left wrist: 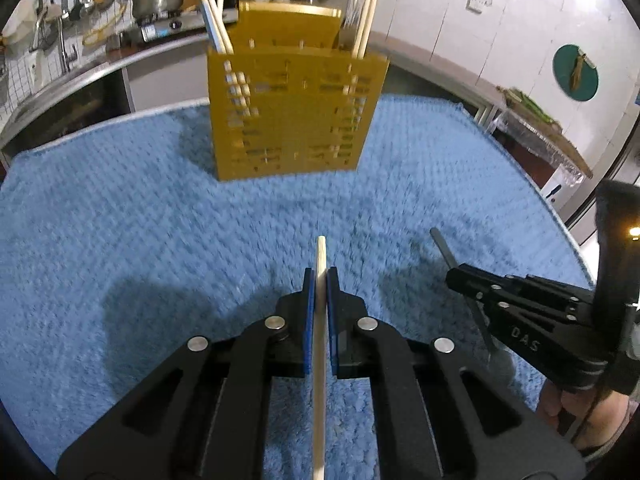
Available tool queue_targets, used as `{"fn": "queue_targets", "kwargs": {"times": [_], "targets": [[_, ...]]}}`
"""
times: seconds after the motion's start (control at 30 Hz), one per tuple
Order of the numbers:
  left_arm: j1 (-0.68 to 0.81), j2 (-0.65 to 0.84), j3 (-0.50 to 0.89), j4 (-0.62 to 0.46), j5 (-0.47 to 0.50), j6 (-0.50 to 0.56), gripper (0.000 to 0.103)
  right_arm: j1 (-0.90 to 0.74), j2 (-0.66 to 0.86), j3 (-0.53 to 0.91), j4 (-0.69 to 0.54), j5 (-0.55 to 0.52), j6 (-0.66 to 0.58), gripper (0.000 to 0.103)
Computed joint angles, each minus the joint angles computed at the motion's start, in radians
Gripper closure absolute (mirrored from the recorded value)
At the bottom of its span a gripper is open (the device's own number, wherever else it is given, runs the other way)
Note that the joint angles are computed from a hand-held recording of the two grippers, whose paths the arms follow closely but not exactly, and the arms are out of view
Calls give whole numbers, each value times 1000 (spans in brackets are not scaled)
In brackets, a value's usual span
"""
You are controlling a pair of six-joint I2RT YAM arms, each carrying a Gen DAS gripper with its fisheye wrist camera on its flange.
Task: Organize utensils
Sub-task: 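Lift the chopstick with the left tool and carry it over the yellow caddy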
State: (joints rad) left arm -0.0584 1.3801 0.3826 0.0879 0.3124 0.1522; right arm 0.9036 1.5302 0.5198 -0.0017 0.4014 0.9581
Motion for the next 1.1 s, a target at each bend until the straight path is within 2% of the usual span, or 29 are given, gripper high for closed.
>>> {"fn": "queue_targets", "kwargs": {"times": [0.13,0.3,0.53,0.73,1.1], "targets": [[54,-113,-19,-37,52,10,99,0,-51,-25,13,3,5,95],[107,-201,-19,-89,96,27,99,37,-125,-35,-3,56,0,95],[160,-239,-13,-115,135,45,99,92,-207,-62,28,133,-15,95],[200,-340,-8,-154,155,51,99,136,-273,-78,52,206,-45,95],[292,-435,121,-265,247,27,99,149,-346,-29,29,282,-128,96]]}}
